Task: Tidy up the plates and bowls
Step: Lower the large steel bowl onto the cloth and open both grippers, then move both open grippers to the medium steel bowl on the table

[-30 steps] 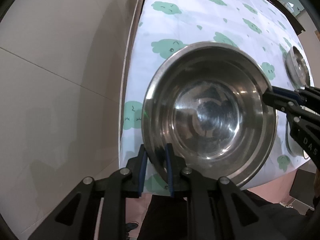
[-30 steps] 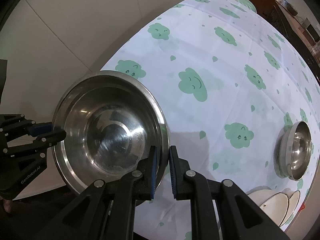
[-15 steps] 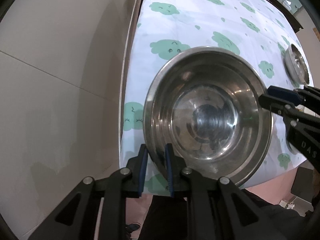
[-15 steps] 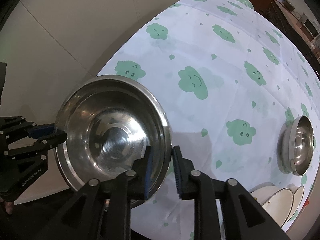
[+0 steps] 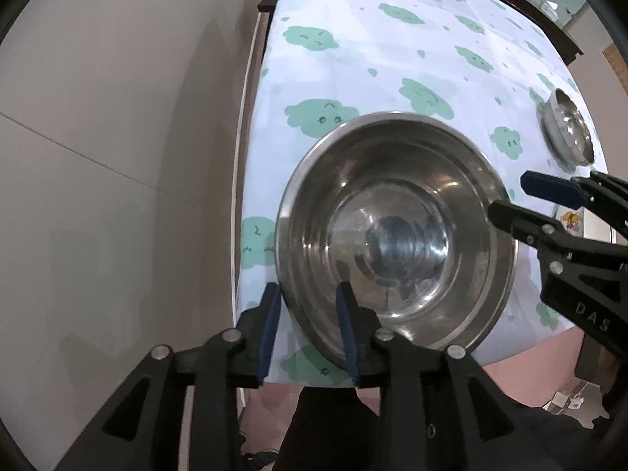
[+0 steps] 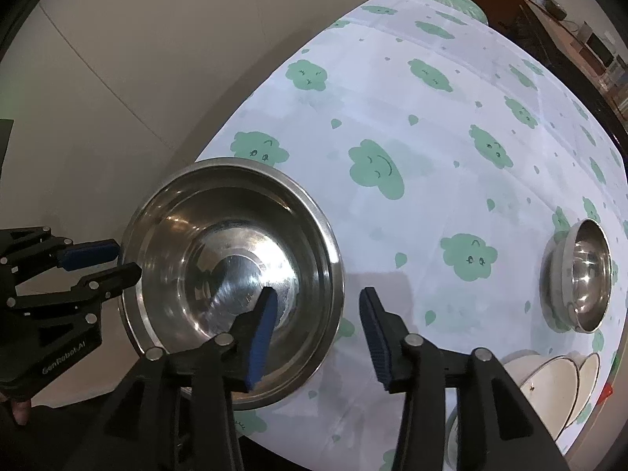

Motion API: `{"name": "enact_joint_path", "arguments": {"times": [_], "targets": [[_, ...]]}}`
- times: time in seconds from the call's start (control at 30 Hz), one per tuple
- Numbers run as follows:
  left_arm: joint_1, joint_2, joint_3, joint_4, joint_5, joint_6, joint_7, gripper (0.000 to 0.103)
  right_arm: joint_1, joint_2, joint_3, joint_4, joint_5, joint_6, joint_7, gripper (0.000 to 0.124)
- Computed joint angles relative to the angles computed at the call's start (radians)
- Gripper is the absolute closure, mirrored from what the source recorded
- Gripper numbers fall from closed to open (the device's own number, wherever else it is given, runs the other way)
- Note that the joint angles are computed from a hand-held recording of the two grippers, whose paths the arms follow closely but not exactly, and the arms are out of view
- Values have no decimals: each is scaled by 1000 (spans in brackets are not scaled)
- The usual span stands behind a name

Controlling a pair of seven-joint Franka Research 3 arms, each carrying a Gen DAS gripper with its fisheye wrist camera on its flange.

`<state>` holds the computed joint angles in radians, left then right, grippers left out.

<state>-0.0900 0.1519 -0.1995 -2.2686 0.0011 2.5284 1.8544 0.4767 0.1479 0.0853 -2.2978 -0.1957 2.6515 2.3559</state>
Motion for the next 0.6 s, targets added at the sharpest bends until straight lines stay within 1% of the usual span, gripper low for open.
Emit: {"name": "enact_joint_path", "arguments": {"times": [0.03, 0.1, 0.2, 0.3, 0.5, 0.6], "targets": [[0, -4, -1, -3, 0, 1, 0, 69, 2, -4, -1, -3, -6, 1, 9, 76], [-1, -13, -1, -9, -1, 7, 0, 58, 5, -11, -3, -9, -18, 2, 27, 76], [2, -26, 3, -20, -7, 20, 4, 49, 7, -21, -5, -17, -49, -3, 65, 75], [2, -36, 4, -25, -13, 25, 10, 46, 6, -30, -3, -25, -67, 1, 92, 75], [0, -47, 3, -41, -33, 62, 39, 46, 5, -55, 7, -45, -110, 2, 157, 75], [-3, -48, -1, -39, -50, 63, 62, 46, 4, -72, 14, -61, -131, -2, 201, 75]]}}
